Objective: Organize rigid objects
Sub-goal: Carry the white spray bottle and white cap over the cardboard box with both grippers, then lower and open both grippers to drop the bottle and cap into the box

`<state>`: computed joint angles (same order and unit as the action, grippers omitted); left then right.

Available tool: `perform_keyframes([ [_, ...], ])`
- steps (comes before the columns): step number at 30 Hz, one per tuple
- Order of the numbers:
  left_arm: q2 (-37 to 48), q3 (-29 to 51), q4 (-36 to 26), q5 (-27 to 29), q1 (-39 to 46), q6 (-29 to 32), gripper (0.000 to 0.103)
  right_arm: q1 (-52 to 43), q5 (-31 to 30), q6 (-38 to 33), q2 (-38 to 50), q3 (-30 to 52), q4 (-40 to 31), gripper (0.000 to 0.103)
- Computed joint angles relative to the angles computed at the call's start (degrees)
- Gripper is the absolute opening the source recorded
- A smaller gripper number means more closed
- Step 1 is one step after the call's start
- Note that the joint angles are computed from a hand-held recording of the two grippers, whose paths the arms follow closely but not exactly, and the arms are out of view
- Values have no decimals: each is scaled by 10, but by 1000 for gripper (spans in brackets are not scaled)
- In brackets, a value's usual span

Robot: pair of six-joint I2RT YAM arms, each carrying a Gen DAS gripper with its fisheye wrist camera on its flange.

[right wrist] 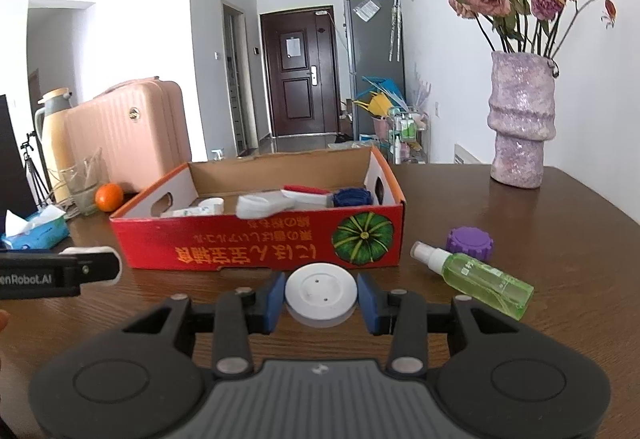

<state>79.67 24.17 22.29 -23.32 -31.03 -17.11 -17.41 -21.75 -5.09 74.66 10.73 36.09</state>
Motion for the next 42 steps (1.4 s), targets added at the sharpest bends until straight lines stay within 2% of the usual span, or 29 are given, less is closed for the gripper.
perform_keyframes([
  [8, -29, 7, -24, -5, -8, -5, 98, 11, 0, 5, -55, 10, -48, 39],
  [21, -42, 52, -60, -20, -7, 5, 98, 33, 10, 15, -81, 49, -87, 39],
  [32, -11, 101, -58, -23, -1, 14, 98, 69, 32, 34, -27, 95, -65, 39],
  [42, 51, 148, -39, -8, 28, 12, 98, 89, 52, 53, 41, 132, -22, 39],
])
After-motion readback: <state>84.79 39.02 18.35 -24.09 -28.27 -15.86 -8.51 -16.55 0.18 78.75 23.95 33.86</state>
